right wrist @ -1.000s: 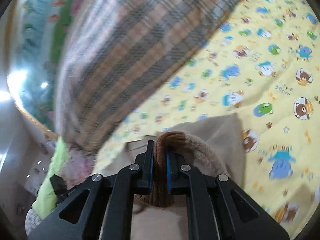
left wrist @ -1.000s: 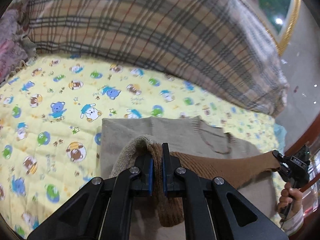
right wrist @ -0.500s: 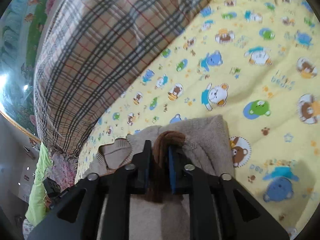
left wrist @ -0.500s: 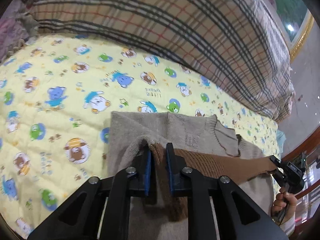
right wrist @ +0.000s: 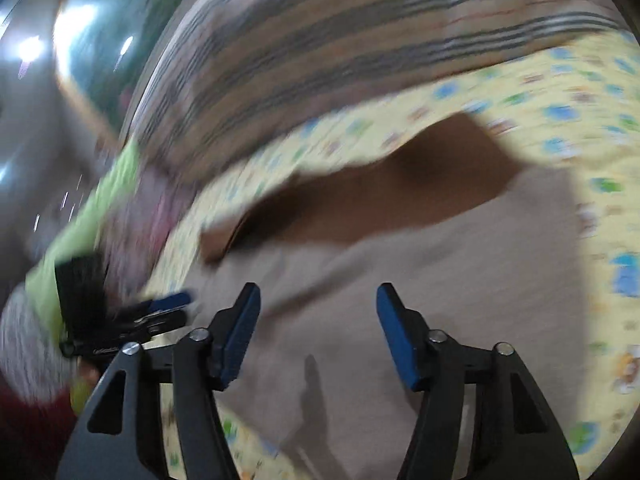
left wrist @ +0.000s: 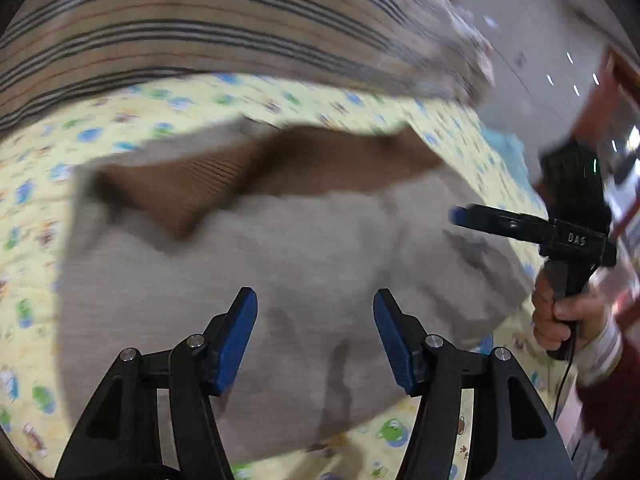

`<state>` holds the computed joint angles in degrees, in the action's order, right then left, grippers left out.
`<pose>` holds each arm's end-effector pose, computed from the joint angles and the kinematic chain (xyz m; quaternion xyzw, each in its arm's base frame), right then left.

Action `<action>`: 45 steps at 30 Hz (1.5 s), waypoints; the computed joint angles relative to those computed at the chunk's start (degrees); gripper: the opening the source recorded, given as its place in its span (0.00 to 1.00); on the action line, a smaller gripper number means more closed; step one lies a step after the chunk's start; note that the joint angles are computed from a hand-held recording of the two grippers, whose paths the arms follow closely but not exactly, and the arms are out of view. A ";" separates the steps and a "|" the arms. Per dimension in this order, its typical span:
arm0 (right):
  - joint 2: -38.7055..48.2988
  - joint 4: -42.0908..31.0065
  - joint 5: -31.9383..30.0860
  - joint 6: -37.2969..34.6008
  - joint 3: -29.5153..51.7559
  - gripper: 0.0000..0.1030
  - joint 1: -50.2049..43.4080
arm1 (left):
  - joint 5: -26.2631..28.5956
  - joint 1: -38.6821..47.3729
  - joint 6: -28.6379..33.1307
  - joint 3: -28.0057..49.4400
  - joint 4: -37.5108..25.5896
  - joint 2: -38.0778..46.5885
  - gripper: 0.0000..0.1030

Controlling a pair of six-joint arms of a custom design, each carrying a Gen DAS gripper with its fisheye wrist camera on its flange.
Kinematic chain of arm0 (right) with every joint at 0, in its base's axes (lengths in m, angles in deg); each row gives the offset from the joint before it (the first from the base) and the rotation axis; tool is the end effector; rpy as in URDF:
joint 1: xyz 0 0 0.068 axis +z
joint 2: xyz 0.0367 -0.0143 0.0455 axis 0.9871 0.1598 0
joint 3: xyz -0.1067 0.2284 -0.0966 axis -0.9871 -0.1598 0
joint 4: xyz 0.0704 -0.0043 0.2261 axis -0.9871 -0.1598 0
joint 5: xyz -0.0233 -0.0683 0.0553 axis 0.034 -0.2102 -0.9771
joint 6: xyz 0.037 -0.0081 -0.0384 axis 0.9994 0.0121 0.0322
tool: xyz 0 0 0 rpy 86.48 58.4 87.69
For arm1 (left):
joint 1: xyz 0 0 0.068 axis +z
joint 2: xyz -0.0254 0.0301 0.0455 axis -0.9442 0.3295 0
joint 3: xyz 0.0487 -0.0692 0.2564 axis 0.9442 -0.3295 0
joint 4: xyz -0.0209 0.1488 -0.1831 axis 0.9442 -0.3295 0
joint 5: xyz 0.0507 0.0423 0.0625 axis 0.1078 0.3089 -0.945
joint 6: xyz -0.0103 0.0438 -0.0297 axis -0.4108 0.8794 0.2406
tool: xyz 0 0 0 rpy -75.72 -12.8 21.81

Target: Fold small clothes

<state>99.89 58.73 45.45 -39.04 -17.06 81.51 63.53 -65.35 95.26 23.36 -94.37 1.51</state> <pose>0.2323 0.0237 0.1788 -0.0849 0.8854 0.3017 0.3432 0.2338 0.0094 0.1648 0.0557 0.9339 -0.1425 0.3233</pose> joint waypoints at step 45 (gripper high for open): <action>-28.54 -9.64 3.67 2.12 -18.55 0.55 -23.29 | 3.38 37.40 1.75 -8.93 0.69 -5.26 0.63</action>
<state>71.35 49.09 49.12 -36.92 -35.62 58.22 66.90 -27.95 97.00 14.43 -93.68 -3.76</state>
